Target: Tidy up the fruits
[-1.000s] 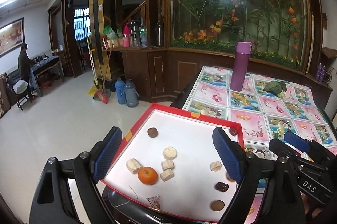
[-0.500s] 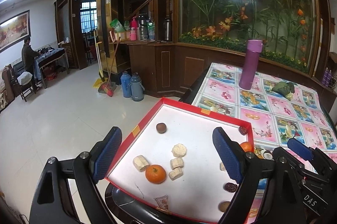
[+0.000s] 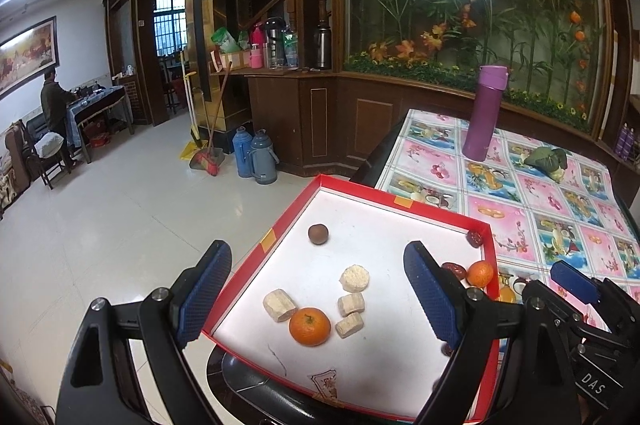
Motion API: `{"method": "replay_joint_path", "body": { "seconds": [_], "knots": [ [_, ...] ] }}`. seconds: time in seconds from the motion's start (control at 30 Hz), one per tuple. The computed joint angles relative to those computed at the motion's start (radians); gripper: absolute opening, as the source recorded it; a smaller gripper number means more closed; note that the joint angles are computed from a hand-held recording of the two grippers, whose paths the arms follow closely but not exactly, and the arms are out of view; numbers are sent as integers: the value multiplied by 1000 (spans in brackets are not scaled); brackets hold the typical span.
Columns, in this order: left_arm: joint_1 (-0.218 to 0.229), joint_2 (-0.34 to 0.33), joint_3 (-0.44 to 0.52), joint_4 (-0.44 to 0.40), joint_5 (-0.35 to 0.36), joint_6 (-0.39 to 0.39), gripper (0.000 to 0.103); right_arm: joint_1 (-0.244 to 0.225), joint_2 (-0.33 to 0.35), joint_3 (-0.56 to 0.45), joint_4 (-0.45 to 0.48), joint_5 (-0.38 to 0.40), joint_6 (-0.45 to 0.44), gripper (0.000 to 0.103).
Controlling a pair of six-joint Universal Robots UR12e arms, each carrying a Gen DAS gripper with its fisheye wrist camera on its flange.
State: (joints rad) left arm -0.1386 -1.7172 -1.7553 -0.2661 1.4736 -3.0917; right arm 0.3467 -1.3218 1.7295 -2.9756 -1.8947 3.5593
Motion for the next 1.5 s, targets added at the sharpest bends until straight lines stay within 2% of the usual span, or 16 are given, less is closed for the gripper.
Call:
{"method": "replay_joint_path", "body": {
  "seconds": [0.1, 1.03, 1.3, 1.5],
  "knots": [
    [5, 4, -5, 3, -22, 8, 88, 1, 2, -2, 1, -2, -1, 60],
    [-6, 20, -13, -20, -46, 48, 88, 6, -1, 10, -25, -16, -8, 61],
    [-7, 22, -16, -27, -44, 51, 88, 15, -4, 7, -20, -27, -20, 61],
    [1, 23, -25, -35, -18, 56, 88, 18, -2, 1, -11, -29, -14, 61]
  ]
}}
